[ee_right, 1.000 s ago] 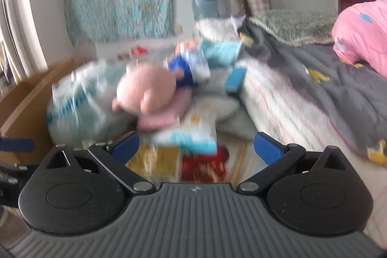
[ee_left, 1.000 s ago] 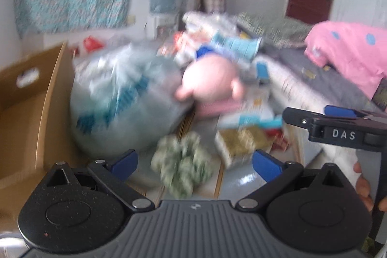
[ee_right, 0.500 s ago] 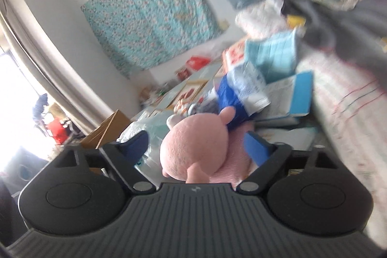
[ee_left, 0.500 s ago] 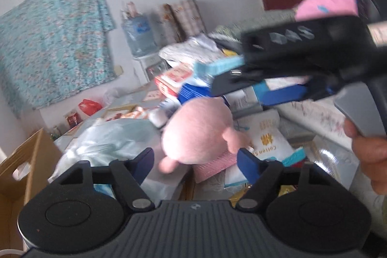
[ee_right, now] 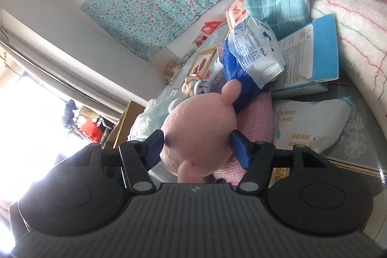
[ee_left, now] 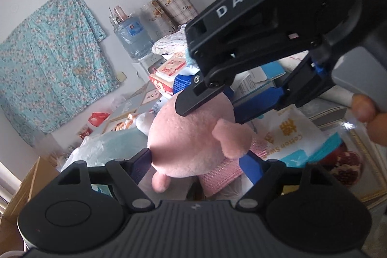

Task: Organize soft objects
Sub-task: 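Close the right gripper on the pink plush toy and lift it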

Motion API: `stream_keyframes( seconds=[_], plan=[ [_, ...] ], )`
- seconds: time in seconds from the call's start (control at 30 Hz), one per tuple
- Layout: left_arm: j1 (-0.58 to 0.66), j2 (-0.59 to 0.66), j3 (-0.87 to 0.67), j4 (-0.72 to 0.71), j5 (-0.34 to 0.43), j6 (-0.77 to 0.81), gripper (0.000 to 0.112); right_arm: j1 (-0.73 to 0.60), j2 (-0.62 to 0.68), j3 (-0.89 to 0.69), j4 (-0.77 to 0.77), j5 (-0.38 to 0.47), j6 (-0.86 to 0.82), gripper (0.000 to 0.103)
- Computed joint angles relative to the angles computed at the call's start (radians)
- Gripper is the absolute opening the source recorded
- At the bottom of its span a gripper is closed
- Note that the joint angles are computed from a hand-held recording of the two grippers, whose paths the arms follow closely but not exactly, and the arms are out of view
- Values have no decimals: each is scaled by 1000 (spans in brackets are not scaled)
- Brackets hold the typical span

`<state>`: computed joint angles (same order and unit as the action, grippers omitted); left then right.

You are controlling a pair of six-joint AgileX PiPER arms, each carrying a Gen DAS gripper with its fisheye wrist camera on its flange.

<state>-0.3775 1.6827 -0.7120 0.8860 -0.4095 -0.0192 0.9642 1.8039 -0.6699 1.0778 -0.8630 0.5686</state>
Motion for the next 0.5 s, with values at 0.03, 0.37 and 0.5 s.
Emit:
stream_keyframes(
  seconds=[0.03, 0.37, 0.5],
  plan=[
    [-6, 5, -3, -26, 3, 23, 81, -6, 2, 7, -25, -4, 32, 61],
    [-2, -12, -19, 8, -3, -63, 68, 34, -11, 42, -23, -52, 102, 60],
    [20, -74, 32, 34, -46, -81, 67, 76, -37, 38, 36, -71, 56, 59]
  ],
)
